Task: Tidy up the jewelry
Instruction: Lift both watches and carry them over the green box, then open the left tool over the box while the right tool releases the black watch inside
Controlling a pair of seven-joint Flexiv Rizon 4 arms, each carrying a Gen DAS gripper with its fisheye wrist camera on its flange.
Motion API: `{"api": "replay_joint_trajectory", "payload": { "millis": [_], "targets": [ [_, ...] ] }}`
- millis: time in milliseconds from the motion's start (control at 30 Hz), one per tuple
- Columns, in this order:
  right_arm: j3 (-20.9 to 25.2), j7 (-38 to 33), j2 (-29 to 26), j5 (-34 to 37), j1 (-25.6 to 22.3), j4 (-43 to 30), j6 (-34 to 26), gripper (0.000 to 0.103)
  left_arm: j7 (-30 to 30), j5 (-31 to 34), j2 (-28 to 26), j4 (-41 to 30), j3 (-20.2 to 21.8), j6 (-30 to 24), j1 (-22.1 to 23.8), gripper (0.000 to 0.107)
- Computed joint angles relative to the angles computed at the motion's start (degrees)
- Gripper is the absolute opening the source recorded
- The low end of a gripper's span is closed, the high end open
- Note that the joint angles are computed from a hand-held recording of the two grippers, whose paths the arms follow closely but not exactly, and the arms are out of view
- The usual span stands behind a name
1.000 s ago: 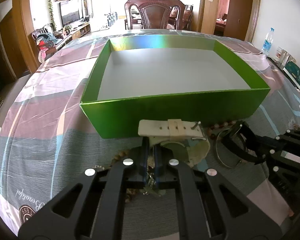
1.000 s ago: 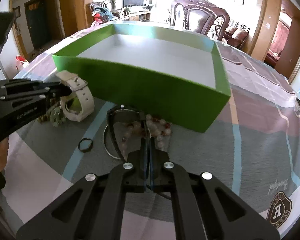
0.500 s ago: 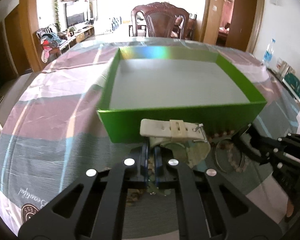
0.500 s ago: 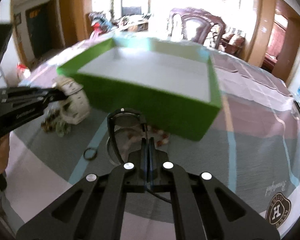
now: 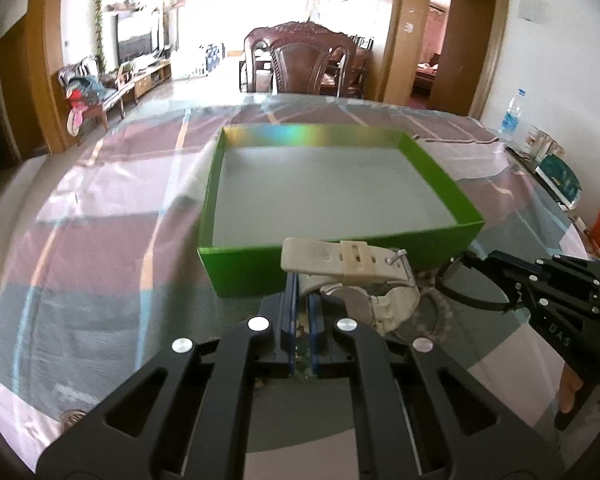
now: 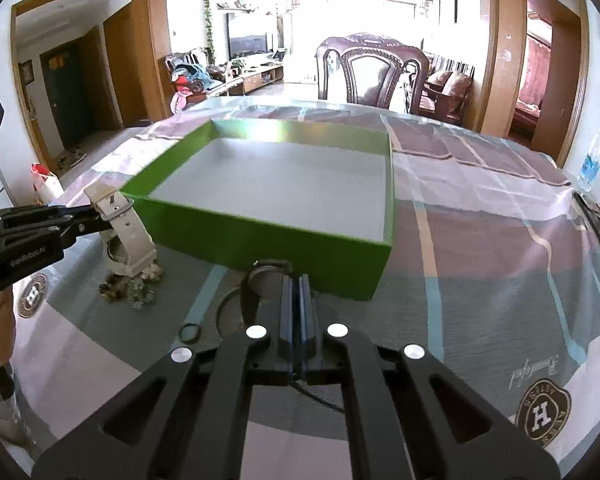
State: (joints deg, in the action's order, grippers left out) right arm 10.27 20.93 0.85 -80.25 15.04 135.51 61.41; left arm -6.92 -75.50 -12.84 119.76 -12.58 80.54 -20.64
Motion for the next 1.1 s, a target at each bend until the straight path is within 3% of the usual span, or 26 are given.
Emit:
{"api": "replay_joint_trajectory", "payload": {
  "millis": [167,300,433,600,667,700,733,867,967,1033,1100],
  "targets": [
    [0.9,-6.0,1.7,4.6,0.7,-1.7,-3.8,0.003,-2.7,3.8,0.4,-1.9,0.6,0.2,0.3,0.006],
    [0.3,-7.6,1.0,3.6,0.3,-4.3,-5.8,0.003,-5.5,6.8,-2.4,-6.8,-0.6,1.4,1.3,0.006],
    [-1.7,-8.1,-3.1,4.2,-0.7,-7.8,-4.7,0.003,-19.8,20.9,-8.3,-12.9,2.5,1.8,0.7,0.006],
    [-4.2,-5.4,-7.0,3.1,-2.3,-9.0,0.2,0.005,-31.5,31.8,-12.7,-17.6,5.8,-4.4,1.0,0.011],
    [-3.9,-7.0,-7.0,5.8,-2.3,-8.6,0.9,0.031,-33.9,34.9,-12.8,-17.5,6.2,-6.1,1.7,0.017],
    [-4.0,-6.3,-6.5,5.3,-2.5,-8.0,2.0,0.038,-34.7,36.2,-12.8,-17.3,6.1,-6.6,2.2,0.018],
    [-3.9,-4.9,-5.6,4.1,-2.5,-7.2,2.2,0.042,-33.9,36.0,-12.3,-16.4,4.7,-6.2,3.5,0.021],
    [-1.9,-5.6,-2.7,4.0,-1.5,-4.7,-0.1,0.042,-28.1,33.0,-8.7,-10.1,-2.7,-1.3,9.7,0.033],
    [-1.2,-6.9,-2.5,5.8,-1.1,-3.1,1.3,0.042,-20.8,27.0,-5.8,-5.0,-8.6,2.5,14.1,0.043],
    [-1.2,-7.5,-3.3,6.3,-0.9,-2.4,1.5,0.042,-18.0,25.3,-4.7,-2.3,-8.9,5.1,14.4,0.046],
    [-1.4,-7.0,-4.7,6.2,-0.5,-2.1,1.2,0.042,-19.5,28.1,-4.6,-1.2,-6.3,5.7,13.2,0.046]
  ]
}}
